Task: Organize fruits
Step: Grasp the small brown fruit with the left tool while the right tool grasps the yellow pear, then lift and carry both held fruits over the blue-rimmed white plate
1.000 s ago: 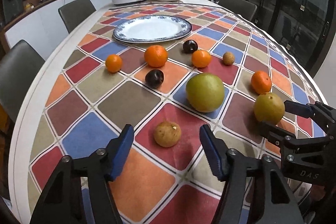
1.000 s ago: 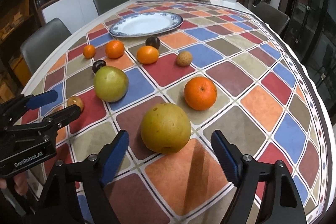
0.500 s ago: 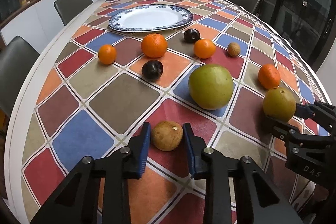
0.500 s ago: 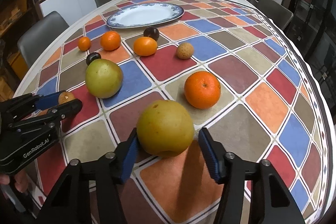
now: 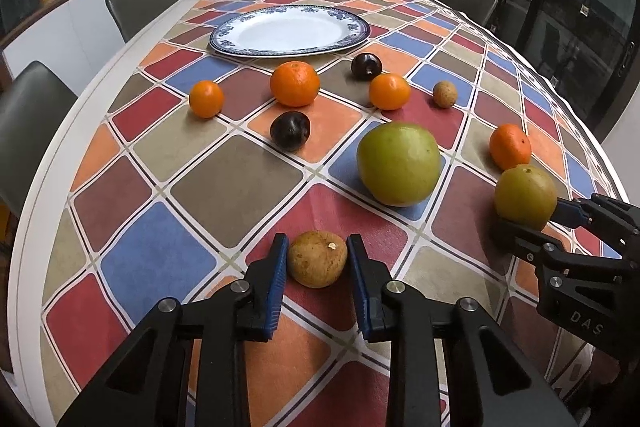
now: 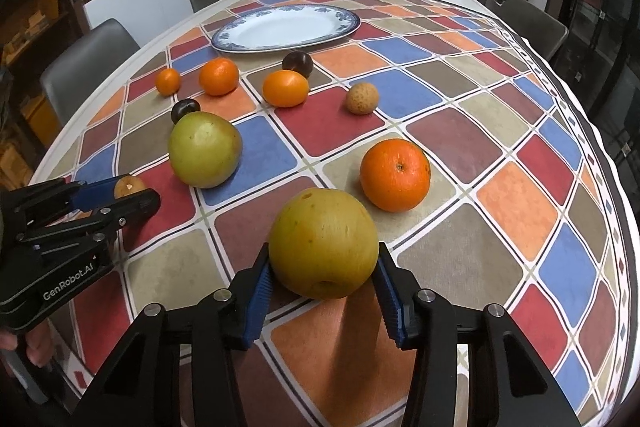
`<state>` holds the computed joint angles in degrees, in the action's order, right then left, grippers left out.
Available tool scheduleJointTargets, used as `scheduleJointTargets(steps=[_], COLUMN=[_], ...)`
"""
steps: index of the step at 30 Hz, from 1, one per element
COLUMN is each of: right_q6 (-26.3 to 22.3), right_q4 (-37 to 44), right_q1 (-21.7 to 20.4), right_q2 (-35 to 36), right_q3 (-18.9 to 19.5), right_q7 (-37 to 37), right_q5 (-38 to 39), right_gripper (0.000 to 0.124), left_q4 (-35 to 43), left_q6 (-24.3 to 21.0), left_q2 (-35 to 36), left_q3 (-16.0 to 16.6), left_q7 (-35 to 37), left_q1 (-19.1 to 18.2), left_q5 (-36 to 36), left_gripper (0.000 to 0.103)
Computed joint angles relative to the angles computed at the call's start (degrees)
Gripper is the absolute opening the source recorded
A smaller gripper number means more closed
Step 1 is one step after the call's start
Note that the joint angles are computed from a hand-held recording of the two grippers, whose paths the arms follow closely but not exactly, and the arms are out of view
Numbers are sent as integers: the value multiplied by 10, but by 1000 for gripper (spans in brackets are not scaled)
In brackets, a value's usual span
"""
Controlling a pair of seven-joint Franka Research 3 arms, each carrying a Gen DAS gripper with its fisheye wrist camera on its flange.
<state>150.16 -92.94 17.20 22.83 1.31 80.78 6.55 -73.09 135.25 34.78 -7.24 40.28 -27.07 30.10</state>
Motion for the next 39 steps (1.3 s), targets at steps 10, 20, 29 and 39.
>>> scheduleJointTargets(steps=[10,20,29,39], right_q6=[26,39,0,-8], right_q4=[-18,17,104,39], right_q1=[-10,-28,-27,-53], right_q2=[-17,-16,29,-2], right_q3=[12,34,31,47], right_q7=[-37,-110,-137,-173], right_q5=[26,81,104,165], right_gripper=[47,46,24,60], left_q4=[-8,9,51,42], left_q6=[-3,2,-14,-4], left_q2=[-18,-31,-12,-3], left_q3=[4,18,22,7], left_q7=[-17,-45,-45,-20], left_q1=[-10,-22,-22,-23], left_q5=[20,78,78,50], left_gripper=[30,30,30,30])
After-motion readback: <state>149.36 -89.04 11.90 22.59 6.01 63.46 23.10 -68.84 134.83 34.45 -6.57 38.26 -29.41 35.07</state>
